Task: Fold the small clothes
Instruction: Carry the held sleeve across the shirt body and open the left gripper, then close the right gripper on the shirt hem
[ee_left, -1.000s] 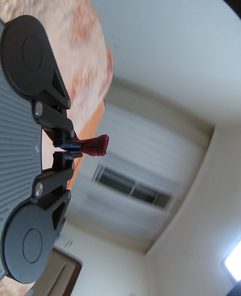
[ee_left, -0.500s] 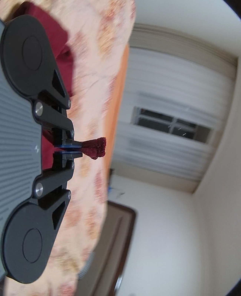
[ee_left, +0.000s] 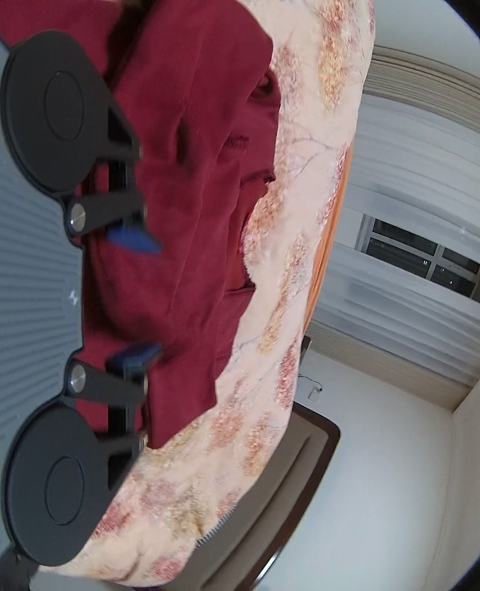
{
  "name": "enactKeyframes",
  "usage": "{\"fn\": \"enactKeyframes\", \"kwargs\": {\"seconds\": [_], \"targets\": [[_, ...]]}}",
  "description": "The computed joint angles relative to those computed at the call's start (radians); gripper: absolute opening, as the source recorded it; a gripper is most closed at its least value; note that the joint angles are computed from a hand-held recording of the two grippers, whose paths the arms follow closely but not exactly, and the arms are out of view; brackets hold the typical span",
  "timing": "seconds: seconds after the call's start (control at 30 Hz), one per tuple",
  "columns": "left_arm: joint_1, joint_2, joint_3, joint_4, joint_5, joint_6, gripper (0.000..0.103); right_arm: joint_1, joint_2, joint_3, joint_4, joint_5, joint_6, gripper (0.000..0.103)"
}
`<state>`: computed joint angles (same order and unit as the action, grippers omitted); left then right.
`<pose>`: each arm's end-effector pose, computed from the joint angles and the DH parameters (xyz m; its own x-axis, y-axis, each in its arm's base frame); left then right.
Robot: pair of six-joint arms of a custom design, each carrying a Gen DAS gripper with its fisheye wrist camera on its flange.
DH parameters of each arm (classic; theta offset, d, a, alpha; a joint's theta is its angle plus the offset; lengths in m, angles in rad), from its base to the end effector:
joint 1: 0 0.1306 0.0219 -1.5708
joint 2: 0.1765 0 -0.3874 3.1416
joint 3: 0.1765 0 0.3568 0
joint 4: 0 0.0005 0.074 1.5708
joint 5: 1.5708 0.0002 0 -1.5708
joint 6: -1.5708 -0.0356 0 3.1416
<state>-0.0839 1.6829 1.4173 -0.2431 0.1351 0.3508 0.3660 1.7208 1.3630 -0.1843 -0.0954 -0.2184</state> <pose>0.5693 -0.0532 0.3549 -0.5246 -0.2976 -0.7976 0.0213 0.9320 -0.3617 0.5349 0.2081 0.3159 -0.5640 0.0148 -0.8256 -0.3178 0.9189 0.2336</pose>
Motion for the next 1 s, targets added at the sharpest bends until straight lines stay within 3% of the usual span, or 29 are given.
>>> {"fn": "enactKeyframes", "kwargs": {"seconds": [0.13,0.27,0.37,0.53,0.63,0.73,0.8,0.87,0.93,1.0], "targets": [[0.032,-0.057,-0.021,-0.026,-0.016,-0.031,0.084,-0.012,0.005,0.023,-0.026,-0.065,0.012,0.103],[0.082,-0.086,-0.008,-0.053,-0.108,-0.084,0.091,-0.023,0.034,0.096,-0.062,-0.164,0.039,0.102],[0.136,-0.087,0.01,-0.052,-0.188,-0.07,0.093,-0.024,0.088,0.198,-0.096,-0.242,0.087,0.101],[0.232,-0.03,0.102,-0.137,-0.244,0.001,0.095,0.012,0.238,0.456,-0.23,-0.292,0.193,0.083],[0.283,0.009,0.142,-0.19,-0.208,0.097,0.095,0.037,0.334,0.62,-0.327,-0.257,0.224,0.068],[0.311,0.022,0.137,-0.192,-0.17,0.167,0.095,0.056,0.414,0.76,-0.439,-0.231,0.25,0.044],[0.319,0.012,0.112,-0.173,-0.153,0.168,0.095,0.064,0.436,0.798,-0.475,-0.225,0.275,0.003],[0.322,0.008,0.108,-0.171,-0.147,0.153,0.096,0.07,0.41,0.748,-0.425,-0.237,0.301,0.001],[0.318,0.008,0.121,-0.179,-0.144,0.141,0.097,0.077,0.348,0.642,-0.32,-0.262,0.331,0.001],[0.318,0.013,0.147,-0.196,-0.137,0.134,0.099,0.081,0.288,0.551,-0.228,-0.334,0.332,0.001]]}}
